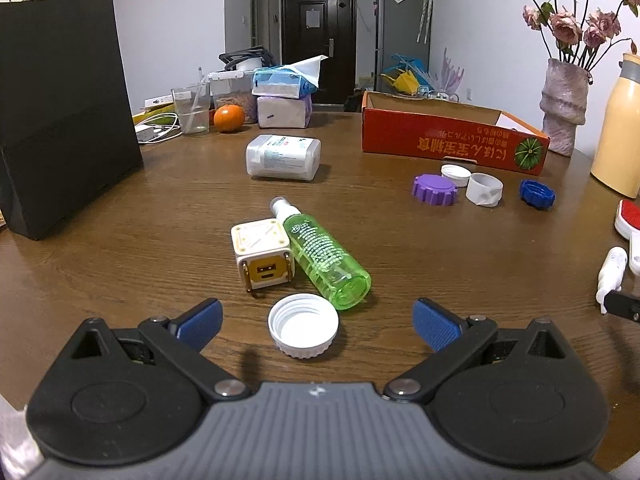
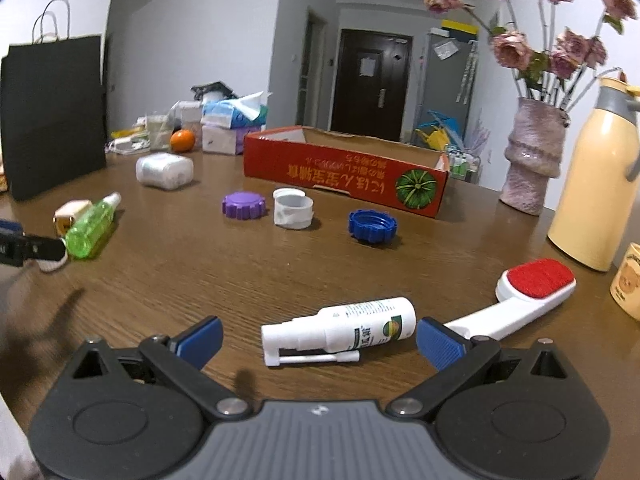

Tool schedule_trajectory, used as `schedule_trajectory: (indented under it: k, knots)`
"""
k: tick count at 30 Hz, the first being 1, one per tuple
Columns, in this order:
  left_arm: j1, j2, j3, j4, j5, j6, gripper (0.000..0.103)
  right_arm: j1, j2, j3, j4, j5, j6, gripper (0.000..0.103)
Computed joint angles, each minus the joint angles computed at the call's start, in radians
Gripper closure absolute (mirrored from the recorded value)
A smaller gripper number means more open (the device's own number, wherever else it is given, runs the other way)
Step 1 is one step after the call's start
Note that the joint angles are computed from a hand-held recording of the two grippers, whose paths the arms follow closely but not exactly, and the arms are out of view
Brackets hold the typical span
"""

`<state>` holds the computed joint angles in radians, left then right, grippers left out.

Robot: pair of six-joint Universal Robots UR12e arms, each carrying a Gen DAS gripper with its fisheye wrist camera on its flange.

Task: Organize rigid objects
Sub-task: 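Close the right gripper on the white spray bottle while the left gripper approaches the white cap, then grasp the white bottle cap with the left gripper while the right gripper holds the spray bottle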

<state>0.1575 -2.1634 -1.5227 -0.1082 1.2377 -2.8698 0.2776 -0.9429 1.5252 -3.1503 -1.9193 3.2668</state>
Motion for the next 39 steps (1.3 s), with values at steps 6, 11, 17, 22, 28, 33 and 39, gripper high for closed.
schedule_trajectory:
  k: [6,11,17,22,28,33,39]
  knots:
    - [-0.003,-0.008,0.011,-0.010,0.010,0.004,0.000,-0.032,-0.002,-0.014,0.047,0.069,-0.041,0.000]
    - [-0.006,-0.015,0.023,-0.021,0.020,0.000,0.000,-0.056,0.003,-0.033,0.102,0.140,-0.016,0.000]
    - [-0.006,-0.025,0.037,-0.039,0.025,-0.010,0.000,-0.062,0.012,-0.051,0.124,0.171,-0.023,0.005]
    - [-0.005,-0.027,0.040,-0.045,0.034,-0.016,0.000,-0.063,0.012,-0.053,0.132,0.181,-0.017,0.005]
    - [0.000,-0.025,0.038,-0.041,0.021,-0.015,0.000,-0.047,0.014,-0.047,0.086,0.144,-0.018,0.005]
    - [0.005,-0.023,0.032,-0.032,0.005,-0.007,0.000,-0.026,0.021,-0.057,0.052,0.114,0.003,0.005]
    - [0.009,-0.024,0.028,-0.029,-0.016,0.021,0.009,-0.008,0.026,-0.069,0.050,0.096,0.029,0.005]
